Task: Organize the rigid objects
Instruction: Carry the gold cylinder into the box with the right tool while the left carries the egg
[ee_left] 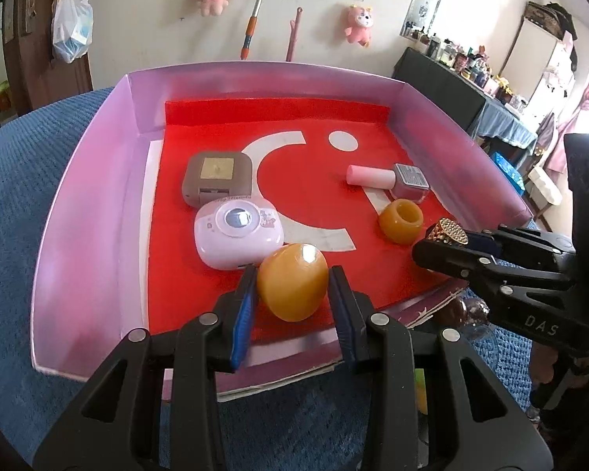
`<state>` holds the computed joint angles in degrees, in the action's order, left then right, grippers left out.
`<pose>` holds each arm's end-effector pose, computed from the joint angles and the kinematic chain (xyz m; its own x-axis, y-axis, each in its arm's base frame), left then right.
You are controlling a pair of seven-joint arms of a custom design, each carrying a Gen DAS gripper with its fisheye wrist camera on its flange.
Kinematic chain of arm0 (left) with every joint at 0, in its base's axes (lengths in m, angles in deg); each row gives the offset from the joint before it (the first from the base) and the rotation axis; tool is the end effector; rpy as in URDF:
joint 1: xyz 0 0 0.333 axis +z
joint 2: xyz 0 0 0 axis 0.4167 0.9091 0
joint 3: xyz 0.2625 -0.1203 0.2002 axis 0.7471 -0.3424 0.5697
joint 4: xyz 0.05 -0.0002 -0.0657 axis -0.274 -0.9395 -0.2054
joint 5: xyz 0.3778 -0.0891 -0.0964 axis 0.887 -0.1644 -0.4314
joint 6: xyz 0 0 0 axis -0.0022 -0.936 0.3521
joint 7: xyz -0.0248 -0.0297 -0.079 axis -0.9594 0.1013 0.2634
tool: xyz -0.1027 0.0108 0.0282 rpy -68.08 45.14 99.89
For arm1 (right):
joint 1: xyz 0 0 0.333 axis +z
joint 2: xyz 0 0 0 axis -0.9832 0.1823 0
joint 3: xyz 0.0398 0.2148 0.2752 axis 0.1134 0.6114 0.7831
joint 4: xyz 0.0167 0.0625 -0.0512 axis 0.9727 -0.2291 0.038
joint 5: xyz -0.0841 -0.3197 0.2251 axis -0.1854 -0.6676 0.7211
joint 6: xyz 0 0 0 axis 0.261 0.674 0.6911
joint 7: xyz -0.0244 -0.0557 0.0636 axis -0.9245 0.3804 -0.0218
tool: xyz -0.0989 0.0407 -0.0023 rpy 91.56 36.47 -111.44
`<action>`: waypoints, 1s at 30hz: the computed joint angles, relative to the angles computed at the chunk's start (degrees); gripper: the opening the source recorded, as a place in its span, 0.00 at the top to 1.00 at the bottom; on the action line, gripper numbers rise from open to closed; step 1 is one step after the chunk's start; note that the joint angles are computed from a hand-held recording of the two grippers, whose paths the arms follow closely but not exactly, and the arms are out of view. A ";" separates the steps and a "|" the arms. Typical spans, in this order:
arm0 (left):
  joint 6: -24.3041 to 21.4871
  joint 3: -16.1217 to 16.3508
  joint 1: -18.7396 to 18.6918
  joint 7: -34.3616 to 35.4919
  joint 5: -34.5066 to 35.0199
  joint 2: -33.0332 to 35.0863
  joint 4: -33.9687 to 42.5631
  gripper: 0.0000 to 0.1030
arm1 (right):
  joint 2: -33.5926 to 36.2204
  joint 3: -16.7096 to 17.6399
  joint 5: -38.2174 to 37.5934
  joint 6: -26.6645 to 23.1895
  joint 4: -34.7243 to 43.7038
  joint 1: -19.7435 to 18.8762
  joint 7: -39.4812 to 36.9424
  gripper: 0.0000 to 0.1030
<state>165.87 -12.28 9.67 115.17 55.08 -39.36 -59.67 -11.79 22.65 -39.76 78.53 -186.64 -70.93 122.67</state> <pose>0.6123 -0.1676 0.3869 0.0571 -0.9787 0.1971 -0.7747 -0.1680 -0.6096 0.6498 0.2678 0.3698 0.6254 -0.7512 -0.2109 -0.6694 -0.3776 -0.6398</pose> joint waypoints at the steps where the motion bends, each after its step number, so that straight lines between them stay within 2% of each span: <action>1: -0.05 0.18 -0.12 -0.03 0.13 0.10 0.17 0.67 | 0.18 -0.20 -0.30 -0.16 0.28 0.16 0.30 0.74; 3: -0.50 0.25 -0.15 0.08 0.15 0.34 0.67 0.67 | 0.61 -0.73 -1.14 -0.40 0.85 0.61 1.21 0.74; 5: -1.66 2.22 -1.82 -1.60 1.92 0.81 1.48 0.67 | 1.02 -0.92 -1.76 -0.74 1.36 0.71 1.99 0.74; 7: -1.68 1.23 -0.71 -1.34 1.75 1.24 1.77 0.67 | 1.58 -1.02 -2.25 -1.08 2.00 0.78 2.78 0.74; 20: -2.78 3.85 -2.33 -5.39 5.10 3.72 5.28 0.67 | 3.74 -1.18 -8.11 1.87 3.74 1.56 7.57 0.74; 30: -2.78 2.75 -1.16 -5.40 5.06 4.30 6.12 0.67 | 5.46 -0.86 -13.82 4.97 4.92 1.58 11.96 0.73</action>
